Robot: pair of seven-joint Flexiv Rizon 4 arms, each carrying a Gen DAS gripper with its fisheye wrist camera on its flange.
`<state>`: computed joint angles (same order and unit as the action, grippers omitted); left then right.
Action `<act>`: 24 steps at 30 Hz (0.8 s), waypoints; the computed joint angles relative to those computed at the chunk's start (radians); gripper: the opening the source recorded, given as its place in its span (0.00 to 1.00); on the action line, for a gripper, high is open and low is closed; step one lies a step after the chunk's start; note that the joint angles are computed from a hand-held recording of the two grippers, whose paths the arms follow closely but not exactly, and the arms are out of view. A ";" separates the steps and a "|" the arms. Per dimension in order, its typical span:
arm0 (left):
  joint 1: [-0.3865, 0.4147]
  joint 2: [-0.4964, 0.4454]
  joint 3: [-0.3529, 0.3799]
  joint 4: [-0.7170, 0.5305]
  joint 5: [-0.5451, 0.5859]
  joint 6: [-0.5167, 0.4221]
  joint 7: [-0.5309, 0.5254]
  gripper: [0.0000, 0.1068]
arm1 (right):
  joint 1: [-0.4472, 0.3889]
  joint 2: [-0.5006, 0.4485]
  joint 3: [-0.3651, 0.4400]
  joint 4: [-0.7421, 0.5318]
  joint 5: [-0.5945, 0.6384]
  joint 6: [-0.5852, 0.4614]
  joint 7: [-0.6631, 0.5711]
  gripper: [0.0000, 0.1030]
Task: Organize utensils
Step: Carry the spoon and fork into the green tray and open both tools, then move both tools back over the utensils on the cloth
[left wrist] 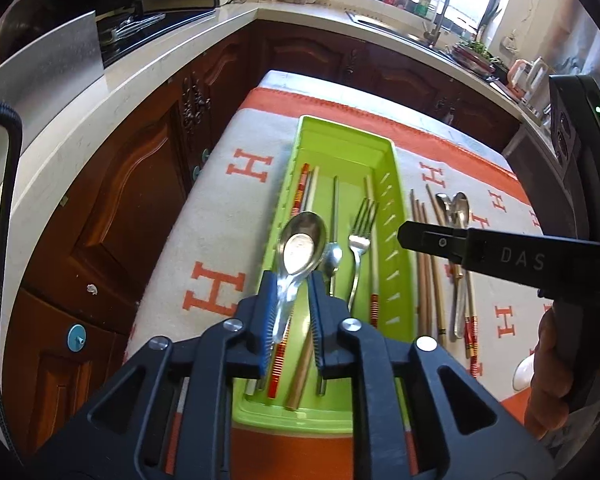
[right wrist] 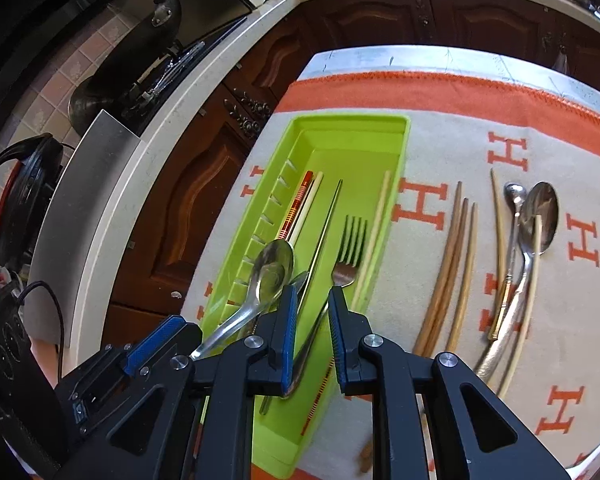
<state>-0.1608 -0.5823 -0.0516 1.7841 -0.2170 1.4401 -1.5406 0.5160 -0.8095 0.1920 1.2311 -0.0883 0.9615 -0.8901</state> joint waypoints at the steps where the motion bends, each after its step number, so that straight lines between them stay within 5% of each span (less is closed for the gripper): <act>1: 0.001 0.003 -0.005 0.002 0.000 0.001 0.003 0.13 | -0.002 0.015 -0.002 0.020 0.000 0.011 0.001 0.16; 15: -0.015 0.034 -0.047 -0.007 -0.009 -0.012 0.048 0.16 | -0.041 0.193 -0.046 0.298 -0.061 0.167 0.066 0.20; 20: -0.032 0.031 -0.062 -0.022 -0.013 -0.006 0.063 0.36 | -0.069 0.245 -0.056 0.388 -0.078 0.223 0.099 0.23; 24: -0.047 0.016 -0.069 -0.051 -0.012 -0.024 0.077 0.37 | -0.085 0.270 -0.068 0.443 -0.100 0.256 0.123 0.25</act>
<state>-0.2079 -0.5659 -0.1208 1.7333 -0.2290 1.4157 -1.4635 0.4315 -0.5390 0.1243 1.6739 -0.1883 1.2176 -0.7666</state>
